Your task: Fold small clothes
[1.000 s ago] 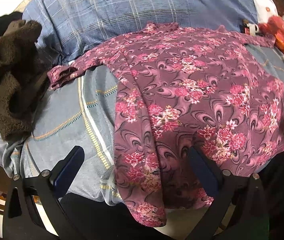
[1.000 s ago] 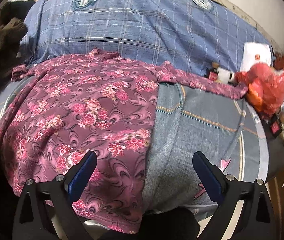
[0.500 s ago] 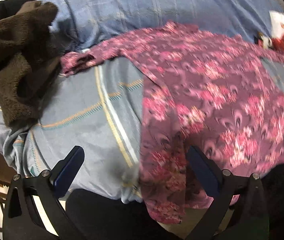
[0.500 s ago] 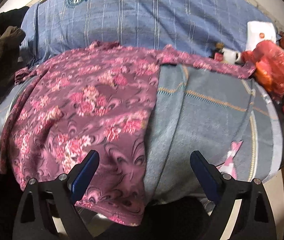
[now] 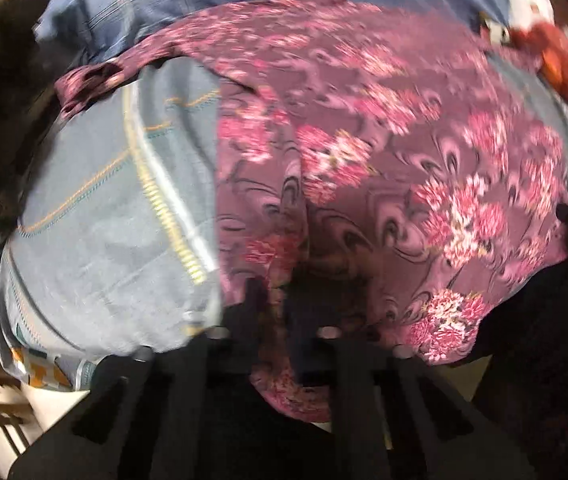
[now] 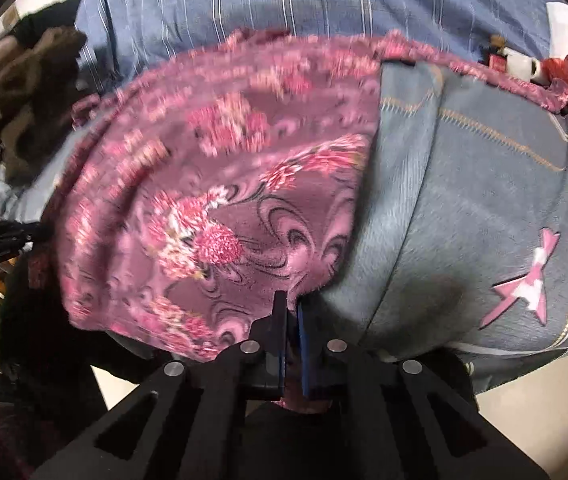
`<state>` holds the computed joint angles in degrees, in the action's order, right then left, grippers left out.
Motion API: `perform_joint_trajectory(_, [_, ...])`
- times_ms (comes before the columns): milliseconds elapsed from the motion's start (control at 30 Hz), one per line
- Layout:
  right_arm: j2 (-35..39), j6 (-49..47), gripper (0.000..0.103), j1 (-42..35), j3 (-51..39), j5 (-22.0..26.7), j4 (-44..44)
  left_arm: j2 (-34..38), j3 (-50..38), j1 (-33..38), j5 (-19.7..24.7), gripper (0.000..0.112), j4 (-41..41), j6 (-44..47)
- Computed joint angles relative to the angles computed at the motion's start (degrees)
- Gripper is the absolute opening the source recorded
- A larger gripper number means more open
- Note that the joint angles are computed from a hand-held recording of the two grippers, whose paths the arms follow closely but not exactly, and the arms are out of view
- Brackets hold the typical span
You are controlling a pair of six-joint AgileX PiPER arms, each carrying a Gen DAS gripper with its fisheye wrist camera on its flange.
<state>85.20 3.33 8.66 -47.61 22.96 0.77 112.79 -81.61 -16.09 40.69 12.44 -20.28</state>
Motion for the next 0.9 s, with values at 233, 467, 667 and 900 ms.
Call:
perform_joint_trajectory(233, [-5.7,-7.6,0.001,-10.2,2.0,4.8,7.4,-6.1,6.7,7.4,-1.1,0.006,-4.3,1.0])
perform_joint_trajectory(467, [-4.8,-18.0,0.023,-14.5,1.1,2.3,22.3,-5.7,4.1,13.1,0.0,0.007,-20.6,13.3])
perform_joint_trajectory(667, [8.6,-15.2,0.038,-13.3,-11.8,4.5,24.1,5.6,-16.6,9.3,6.4,0.032,-14.3,8.7])
perform_joint_trajectory(900, [6.6,-9.6,0.003,-13.6,-14.9,5.2,17.0,13.6,-30.8,12.1,13.9,0.034,-15.3,9.7])
